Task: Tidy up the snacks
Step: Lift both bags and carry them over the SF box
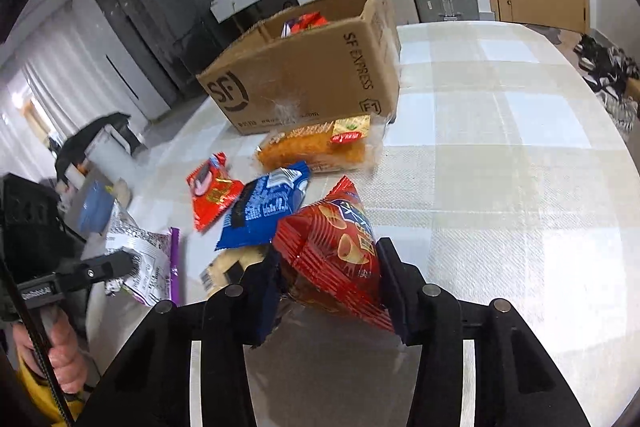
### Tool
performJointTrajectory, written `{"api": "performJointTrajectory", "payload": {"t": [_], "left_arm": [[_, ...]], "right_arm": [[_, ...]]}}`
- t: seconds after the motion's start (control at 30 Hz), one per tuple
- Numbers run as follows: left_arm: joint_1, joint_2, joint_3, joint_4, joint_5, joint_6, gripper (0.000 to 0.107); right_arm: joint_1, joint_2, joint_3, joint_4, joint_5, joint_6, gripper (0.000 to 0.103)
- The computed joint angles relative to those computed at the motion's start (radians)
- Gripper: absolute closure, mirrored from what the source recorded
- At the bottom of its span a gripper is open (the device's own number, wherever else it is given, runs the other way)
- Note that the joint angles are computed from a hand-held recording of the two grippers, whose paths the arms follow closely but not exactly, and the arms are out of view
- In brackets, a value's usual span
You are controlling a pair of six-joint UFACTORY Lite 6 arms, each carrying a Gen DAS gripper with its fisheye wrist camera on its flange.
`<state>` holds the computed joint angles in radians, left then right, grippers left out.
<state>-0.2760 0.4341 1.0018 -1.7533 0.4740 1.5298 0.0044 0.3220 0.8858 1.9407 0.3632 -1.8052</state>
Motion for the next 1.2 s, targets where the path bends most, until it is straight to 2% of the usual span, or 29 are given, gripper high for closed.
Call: {"api": "performJointTrajectory", "payload": {"t": [0.27,0.6,0.9,1.2], "left_arm": [[0.022,-0.146,-0.121,-0.043,-0.002,0.051,0.089],[0.056,-0.401,-0.286,0.028,0.017,0.002,0.09],[0.091,-0.741,-0.455,0.226,0.034,-0.192,0.09],[0.143,-1.011,-0.505,0.496,0.105,-0.47,0.09]], "right_arm": [[-0.025,-0.26,-0.196,0.055,0.063,-0.018,0.058],[0.037,-0.587,-0.344,-0.06,0.113,0.194,0.058],[0.188,-0.805,-0.413,-0.135,0.022,0.36,0.058],[0.239,-0.886,-0.391,-0.27,-0.035,0.525,0.058]]}}
